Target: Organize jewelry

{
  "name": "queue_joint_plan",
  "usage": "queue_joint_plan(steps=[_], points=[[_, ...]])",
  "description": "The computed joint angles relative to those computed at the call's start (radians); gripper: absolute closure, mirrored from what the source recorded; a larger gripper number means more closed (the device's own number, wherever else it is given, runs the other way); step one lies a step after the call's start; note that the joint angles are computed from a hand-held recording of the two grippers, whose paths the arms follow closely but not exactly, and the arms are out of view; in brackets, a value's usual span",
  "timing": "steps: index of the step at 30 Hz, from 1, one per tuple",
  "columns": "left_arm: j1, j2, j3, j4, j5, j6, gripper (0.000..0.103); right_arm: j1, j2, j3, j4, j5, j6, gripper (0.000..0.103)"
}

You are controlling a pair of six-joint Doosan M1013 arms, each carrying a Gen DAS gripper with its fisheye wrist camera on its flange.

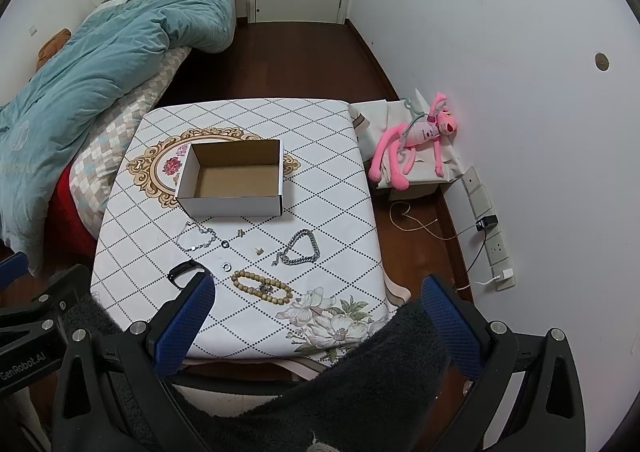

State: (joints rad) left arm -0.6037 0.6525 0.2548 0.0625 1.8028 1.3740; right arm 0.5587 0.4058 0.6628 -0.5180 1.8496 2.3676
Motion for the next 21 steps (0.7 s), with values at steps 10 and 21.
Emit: queue_joint_plan(steps=[10, 21], points=[[-0.001, -0.009, 0.017, 0.0, -0.01, 0.0, 0.0, 0.001, 0.001, -0.002, -0.003, 0.0, 0.0, 0.0], [-0.005, 0.002, 0.008, 0.009, -0.013, 0.002, 0.0, -0.006, 0.003, -0.002, 0.0, -0.003, 0.015, 0.0]])
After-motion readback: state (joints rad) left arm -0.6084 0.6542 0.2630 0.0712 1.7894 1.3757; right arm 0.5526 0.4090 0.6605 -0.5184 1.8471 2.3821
